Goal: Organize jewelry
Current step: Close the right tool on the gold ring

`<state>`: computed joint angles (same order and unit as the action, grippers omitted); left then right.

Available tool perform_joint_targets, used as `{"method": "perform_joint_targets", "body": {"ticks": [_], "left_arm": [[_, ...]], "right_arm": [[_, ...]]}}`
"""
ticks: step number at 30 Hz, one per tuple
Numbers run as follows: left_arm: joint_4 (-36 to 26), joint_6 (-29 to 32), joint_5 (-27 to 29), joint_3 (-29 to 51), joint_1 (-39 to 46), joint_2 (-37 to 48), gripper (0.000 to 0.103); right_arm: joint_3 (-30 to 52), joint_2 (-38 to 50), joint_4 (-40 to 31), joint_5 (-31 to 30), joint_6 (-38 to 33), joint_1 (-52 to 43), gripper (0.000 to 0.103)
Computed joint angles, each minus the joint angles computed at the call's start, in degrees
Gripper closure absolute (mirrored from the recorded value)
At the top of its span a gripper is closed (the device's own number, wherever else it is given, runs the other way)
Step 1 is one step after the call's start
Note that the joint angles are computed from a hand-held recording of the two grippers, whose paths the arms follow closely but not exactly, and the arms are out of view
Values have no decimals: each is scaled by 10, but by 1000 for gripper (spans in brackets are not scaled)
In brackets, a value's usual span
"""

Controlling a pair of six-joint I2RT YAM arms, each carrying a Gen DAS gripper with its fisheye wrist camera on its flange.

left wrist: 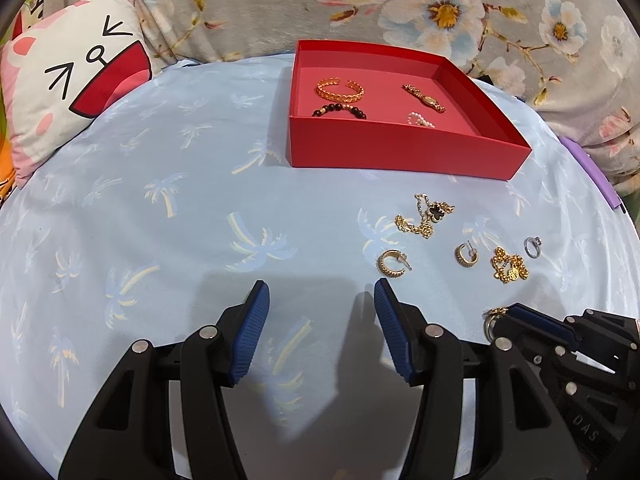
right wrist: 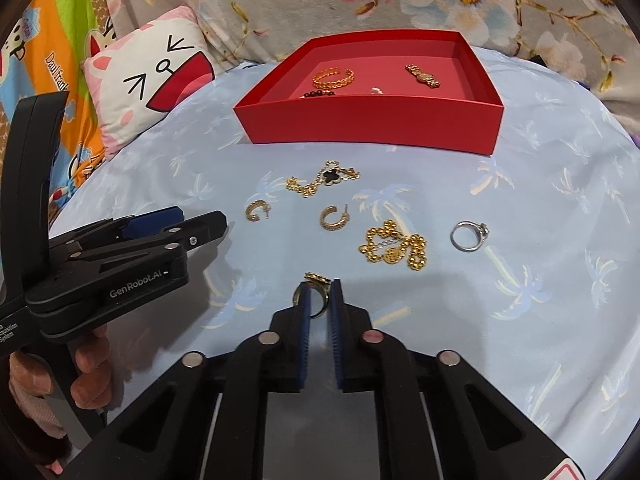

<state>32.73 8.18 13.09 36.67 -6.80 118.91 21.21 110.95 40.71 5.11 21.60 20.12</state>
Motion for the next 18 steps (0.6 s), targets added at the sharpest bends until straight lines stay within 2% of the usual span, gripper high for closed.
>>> {"method": "perform_joint_targets", "body": {"ticks": [7, 16, 18], "left_arm": [[2, 2, -2, -6, -7, -4, 50], [0, 4, -2, -5, -10, -5, 50], [1, 3, -3, -5, -11, -5, 50]], "right_arm": [[-21, -6, 19, -11, -1, -20, 103], [-46, -20, 36, -25, -10, -49, 103], [-56, -21, 56, -26, -8, -54, 99]]}}
